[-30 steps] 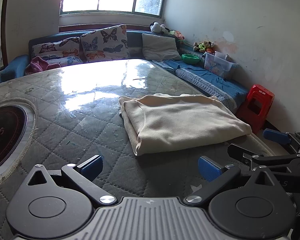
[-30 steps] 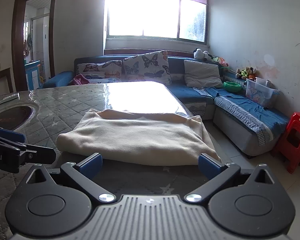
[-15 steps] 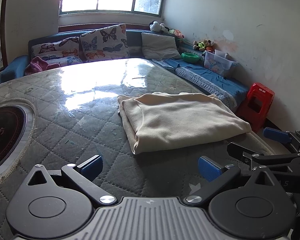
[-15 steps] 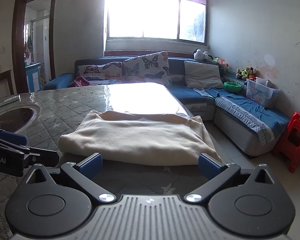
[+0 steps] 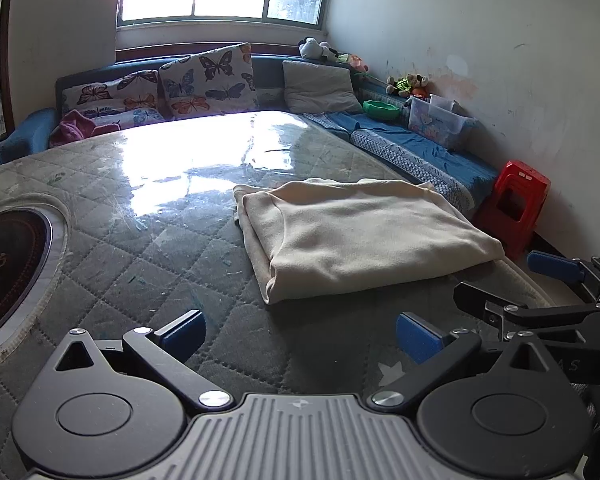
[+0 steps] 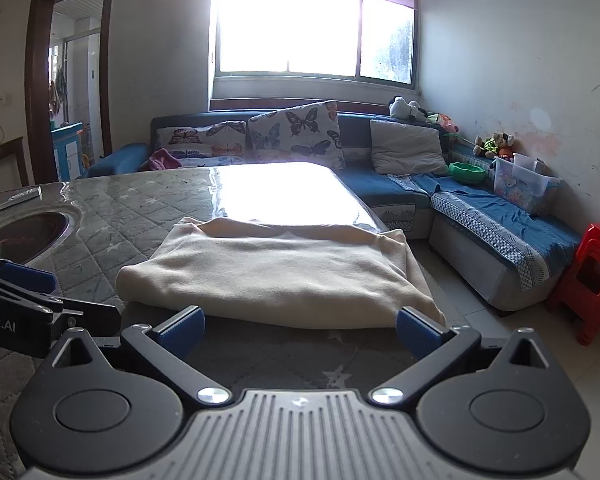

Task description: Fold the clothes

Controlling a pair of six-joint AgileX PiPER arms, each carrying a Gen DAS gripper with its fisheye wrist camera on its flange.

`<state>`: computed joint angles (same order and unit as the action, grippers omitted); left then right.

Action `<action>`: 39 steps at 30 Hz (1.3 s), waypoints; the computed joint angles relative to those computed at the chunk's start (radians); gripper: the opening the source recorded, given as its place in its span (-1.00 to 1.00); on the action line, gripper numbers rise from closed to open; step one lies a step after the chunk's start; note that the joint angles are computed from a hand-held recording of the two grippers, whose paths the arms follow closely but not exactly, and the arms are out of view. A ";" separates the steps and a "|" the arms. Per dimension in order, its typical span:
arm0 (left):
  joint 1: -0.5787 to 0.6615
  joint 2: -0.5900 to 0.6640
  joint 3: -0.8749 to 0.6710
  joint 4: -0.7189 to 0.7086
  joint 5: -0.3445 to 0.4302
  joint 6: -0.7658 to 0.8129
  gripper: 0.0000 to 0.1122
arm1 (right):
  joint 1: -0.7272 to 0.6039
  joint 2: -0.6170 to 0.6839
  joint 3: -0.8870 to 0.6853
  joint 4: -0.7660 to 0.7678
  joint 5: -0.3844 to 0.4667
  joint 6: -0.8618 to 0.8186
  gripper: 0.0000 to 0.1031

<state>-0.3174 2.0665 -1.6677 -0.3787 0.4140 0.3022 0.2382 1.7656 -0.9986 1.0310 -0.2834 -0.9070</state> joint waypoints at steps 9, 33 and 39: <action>0.000 0.014 -0.022 0.024 0.013 -0.027 0.84 | -0.004 0.008 -0.013 0.000 0.011 -0.005 1.00; -0.003 0.056 -0.085 0.085 0.046 -0.103 0.84 | -0.018 0.046 -0.053 0.109 0.028 -0.100 1.00; -0.005 0.061 -0.092 0.095 0.049 -0.115 0.83 | -0.022 0.052 -0.056 0.091 0.036 -0.081 1.00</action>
<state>-0.3224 2.1277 -1.7600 -0.2837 0.4629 0.1869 0.2161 1.8172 -1.0549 1.1221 -0.2474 -0.9877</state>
